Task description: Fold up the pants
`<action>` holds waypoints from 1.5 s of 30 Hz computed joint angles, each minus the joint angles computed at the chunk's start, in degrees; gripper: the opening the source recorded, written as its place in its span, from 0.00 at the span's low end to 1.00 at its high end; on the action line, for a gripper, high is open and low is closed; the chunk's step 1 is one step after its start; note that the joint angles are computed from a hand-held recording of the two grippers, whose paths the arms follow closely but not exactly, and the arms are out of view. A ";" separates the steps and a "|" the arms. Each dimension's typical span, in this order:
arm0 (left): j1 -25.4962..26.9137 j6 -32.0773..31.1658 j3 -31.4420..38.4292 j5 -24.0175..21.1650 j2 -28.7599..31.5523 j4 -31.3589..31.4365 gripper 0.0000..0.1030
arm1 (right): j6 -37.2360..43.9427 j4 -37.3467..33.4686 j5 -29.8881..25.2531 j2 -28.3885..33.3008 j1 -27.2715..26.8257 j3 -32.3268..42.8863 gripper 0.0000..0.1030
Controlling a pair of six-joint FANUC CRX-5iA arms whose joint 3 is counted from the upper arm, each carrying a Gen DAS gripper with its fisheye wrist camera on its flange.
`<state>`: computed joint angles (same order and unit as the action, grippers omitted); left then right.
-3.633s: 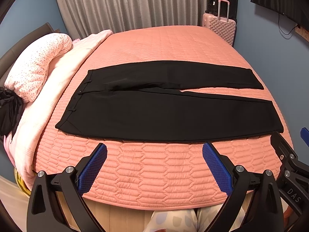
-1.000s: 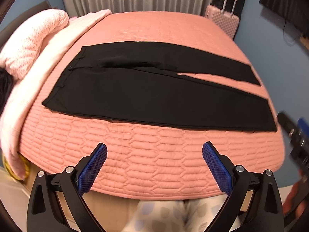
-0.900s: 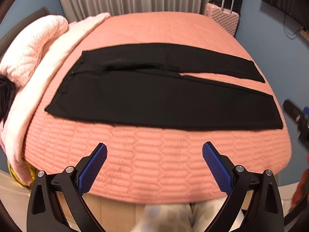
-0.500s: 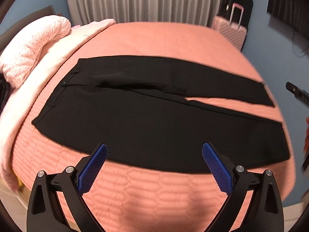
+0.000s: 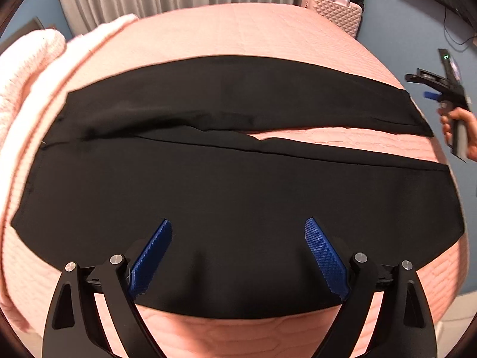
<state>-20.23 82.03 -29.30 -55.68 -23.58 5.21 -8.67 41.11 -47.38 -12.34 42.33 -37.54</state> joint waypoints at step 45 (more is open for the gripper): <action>30.54 -8.41 60.54 -0.25 61.59 0.79 0.41 | 8.37 -3.33 0.82 11.76 -1.29 6.39 0.55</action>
